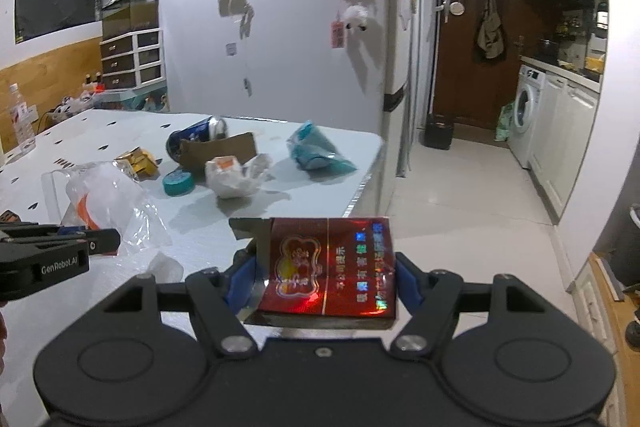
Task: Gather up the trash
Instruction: 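Carry the clear bag and red box over the yellow trash bin with both tools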
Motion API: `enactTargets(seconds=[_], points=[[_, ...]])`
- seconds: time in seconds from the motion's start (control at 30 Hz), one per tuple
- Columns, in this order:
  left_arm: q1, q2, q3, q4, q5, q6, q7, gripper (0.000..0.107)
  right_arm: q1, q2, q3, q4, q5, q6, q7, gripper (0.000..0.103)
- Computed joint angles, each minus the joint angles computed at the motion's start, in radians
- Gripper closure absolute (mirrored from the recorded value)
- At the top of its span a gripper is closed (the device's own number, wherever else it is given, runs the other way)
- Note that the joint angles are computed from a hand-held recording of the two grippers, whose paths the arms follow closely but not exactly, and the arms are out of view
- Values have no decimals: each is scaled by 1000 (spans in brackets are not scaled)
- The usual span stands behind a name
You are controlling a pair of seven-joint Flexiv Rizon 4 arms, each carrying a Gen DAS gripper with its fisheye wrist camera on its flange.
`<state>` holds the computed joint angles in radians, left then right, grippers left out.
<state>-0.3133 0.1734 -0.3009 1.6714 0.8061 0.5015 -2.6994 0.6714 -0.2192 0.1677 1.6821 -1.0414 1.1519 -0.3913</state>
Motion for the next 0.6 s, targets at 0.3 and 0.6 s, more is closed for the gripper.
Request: enactTargets(seconds=[0.3,0.6], points=[[-69,-109,-28,-117,47,-34,-12,98,-92,103,8,115,-66,35,66,31],[-188,-278,13,-284,74,-24,20,98,-200,173,26,204,-76,52,89,31]])
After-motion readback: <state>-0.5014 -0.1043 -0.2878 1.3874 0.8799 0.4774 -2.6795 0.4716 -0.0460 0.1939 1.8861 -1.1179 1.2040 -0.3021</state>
